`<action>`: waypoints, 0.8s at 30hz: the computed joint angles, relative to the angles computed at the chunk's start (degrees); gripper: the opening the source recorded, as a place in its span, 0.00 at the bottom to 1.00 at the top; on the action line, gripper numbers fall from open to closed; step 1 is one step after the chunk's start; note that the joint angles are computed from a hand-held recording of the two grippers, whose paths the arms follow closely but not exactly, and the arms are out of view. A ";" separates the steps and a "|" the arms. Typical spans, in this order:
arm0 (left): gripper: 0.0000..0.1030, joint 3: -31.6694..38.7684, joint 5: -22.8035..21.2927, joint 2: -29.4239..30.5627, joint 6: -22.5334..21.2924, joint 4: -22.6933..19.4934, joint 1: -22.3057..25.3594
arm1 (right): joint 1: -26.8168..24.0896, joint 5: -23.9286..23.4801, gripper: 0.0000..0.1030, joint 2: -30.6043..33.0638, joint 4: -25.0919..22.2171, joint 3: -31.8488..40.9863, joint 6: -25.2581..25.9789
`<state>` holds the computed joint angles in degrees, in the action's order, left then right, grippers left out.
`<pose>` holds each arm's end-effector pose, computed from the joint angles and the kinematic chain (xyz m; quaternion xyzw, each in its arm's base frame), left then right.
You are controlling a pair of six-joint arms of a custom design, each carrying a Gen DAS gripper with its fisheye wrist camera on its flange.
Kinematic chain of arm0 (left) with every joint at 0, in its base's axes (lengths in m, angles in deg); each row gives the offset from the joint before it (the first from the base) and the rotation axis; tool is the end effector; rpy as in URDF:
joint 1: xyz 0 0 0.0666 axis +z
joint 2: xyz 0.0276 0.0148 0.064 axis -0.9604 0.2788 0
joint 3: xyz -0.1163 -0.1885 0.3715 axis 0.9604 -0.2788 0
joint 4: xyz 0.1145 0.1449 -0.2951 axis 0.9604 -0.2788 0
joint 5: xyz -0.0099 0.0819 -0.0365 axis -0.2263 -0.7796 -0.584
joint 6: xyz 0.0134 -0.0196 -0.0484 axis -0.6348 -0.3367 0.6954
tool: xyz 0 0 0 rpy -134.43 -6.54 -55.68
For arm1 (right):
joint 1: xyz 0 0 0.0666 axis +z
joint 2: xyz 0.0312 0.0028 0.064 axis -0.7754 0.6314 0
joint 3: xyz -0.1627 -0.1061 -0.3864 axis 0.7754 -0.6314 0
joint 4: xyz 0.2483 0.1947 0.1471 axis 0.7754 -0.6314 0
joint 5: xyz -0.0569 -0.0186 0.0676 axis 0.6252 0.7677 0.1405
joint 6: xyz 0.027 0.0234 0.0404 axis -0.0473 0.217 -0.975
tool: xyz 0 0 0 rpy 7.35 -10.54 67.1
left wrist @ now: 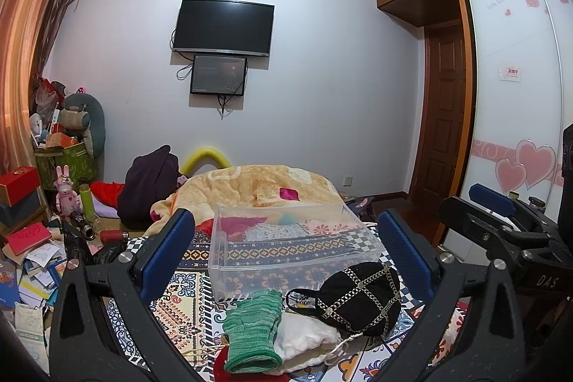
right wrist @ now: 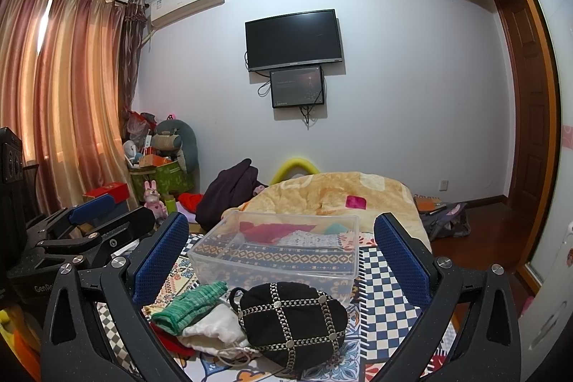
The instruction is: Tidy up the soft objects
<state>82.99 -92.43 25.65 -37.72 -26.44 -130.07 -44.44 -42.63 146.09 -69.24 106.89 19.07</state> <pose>0.2558 -0.3276 0.5064 -0.0815 0.7670 0.0119 0.6363 0.3890 0.0625 0.4551 -0.2387 0.7203 0.2348 0.6075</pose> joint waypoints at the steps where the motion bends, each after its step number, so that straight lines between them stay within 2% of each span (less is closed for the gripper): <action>1: 1.00 0.00 0.00 0.00 0.00 0.00 0.00 | -0.04 -0.08 1.00 0.02 0.04 -0.01 -0.04; 14: 1.00 0.11 0.01 0.04 0.16 -0.37 0.02 | 0.00 -0.02 1.00 0.10 0.13 0.01 -0.10; 17: 1.00 0.23 0.53 -0.02 1.41 -1.80 0.21 | 0.04 0.29 1.00 0.24 -0.68 0.43 0.15; 24: 1.00 -0.21 5.27 0.35 5.98 -6.54 1.79 | -0.18 0.82 1.00 1.71 -5.00 1.73 1.48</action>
<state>82.78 -87.15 26.00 -31.74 -32.98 -128.28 -44.62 -41.81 147.80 -74.23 108.63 20.54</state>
